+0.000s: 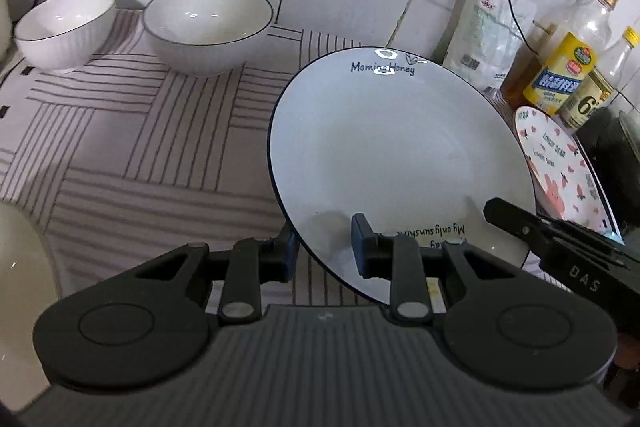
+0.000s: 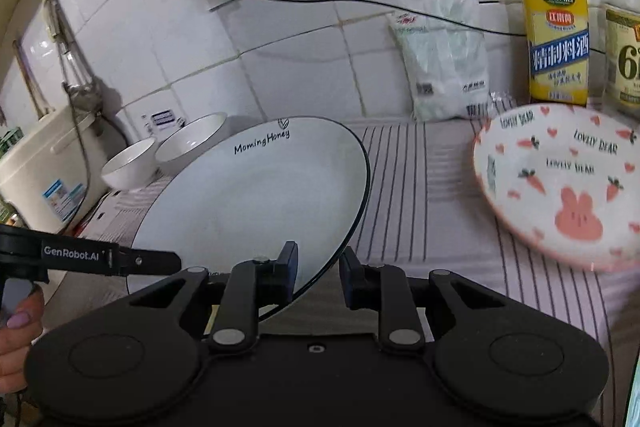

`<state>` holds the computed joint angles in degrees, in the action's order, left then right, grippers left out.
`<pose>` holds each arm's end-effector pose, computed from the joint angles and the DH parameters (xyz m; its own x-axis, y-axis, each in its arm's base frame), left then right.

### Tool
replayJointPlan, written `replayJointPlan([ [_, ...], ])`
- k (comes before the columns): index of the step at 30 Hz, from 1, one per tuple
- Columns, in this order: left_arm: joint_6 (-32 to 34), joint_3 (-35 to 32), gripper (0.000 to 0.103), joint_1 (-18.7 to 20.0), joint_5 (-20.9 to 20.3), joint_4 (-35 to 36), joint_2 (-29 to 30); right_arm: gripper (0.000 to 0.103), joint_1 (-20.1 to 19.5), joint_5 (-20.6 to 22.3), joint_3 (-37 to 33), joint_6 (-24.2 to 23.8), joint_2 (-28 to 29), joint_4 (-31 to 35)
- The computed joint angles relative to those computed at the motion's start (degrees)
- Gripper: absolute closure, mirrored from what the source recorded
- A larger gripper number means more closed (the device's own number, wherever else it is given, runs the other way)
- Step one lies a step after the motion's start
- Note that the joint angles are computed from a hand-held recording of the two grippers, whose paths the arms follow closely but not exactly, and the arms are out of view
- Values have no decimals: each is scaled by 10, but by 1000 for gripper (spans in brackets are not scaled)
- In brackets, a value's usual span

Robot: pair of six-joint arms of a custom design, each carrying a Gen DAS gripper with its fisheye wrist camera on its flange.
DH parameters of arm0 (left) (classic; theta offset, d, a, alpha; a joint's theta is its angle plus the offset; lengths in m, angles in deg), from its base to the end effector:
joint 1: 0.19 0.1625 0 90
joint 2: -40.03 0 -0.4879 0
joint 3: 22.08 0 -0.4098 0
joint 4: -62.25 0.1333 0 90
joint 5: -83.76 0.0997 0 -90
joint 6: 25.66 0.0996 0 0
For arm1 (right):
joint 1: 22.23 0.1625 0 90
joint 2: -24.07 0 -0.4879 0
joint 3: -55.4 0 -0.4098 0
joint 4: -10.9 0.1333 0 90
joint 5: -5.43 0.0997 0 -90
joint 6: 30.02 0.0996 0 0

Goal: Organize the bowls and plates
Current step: 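Grasp the white plate rim with both grippers and tilt it up, then lower the white plate flat beside the bowls and open both grippers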

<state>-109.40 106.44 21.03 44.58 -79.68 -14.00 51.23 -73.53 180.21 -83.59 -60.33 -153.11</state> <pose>-0.3564 -0.3642 0.0661 -0.8504 -0.2563 -0.4594 0.1421 0.7289 -0.6697 0.0046 -0.5196 0.3562 -0.7674 -0.5368 0.3505 -0.6405 0.6172 -0.4570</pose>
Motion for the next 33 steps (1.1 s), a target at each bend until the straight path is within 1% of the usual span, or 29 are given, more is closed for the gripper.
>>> replayJointPlan([
  [3, 29, -9, 76, 16, 6, -18, 8, 76, 11, -12, -14, -5, 26, -27],
  [7, 54, -17, 76, 38, 8, -46, 17, 76, 15, -13, -32, -2, 52, -40],
  [10, 76, -19, 76, 54, 7, -66, 21, 76, 23, -25, -40, -2, 68, -57],
  [12, 81, -24, 76, 65, -1, -70, 23, 76, 26, -33, -50, 13, 80, -60],
  [15, 80, -28, 77, 73, 0, -78, 31, 76, 32, -50, -57, 11, 94, -77],
  [17, 82, -36, 76, 73, 6, -62, 36, 76, 35, -64, -62, 23, 103, -83],
  [20, 68, -42, 76, 73, 1, -47, 37, 75, 37, -75, -60, 34, 109, -100],
  [22, 55, -48, 75, 72, -6, -34, 35, 72, 41, -91, -59, 44, 111, -103],
  [25, 27, -59, 69, 64, -9, 9, 32, 72, 45, -95, -48, 38, 105, -127],
  [26, 7, -65, 64, 60, -9, 37, 30, 70, 44, -91, -42, 35, 101, -137],
  [27, -7, -71, 62, 56, -10, 60, 28, 70, 44, -89, -40, 36, 94, -134],
  [30, -40, -85, 58, 41, -13, 124, 21, 66, 37, -70, -32, 41, 67, -117],
  [33, -68, -97, 54, 25, -14, 176, 16, 63, 32, -60, -22, 38, 38, -107],
])
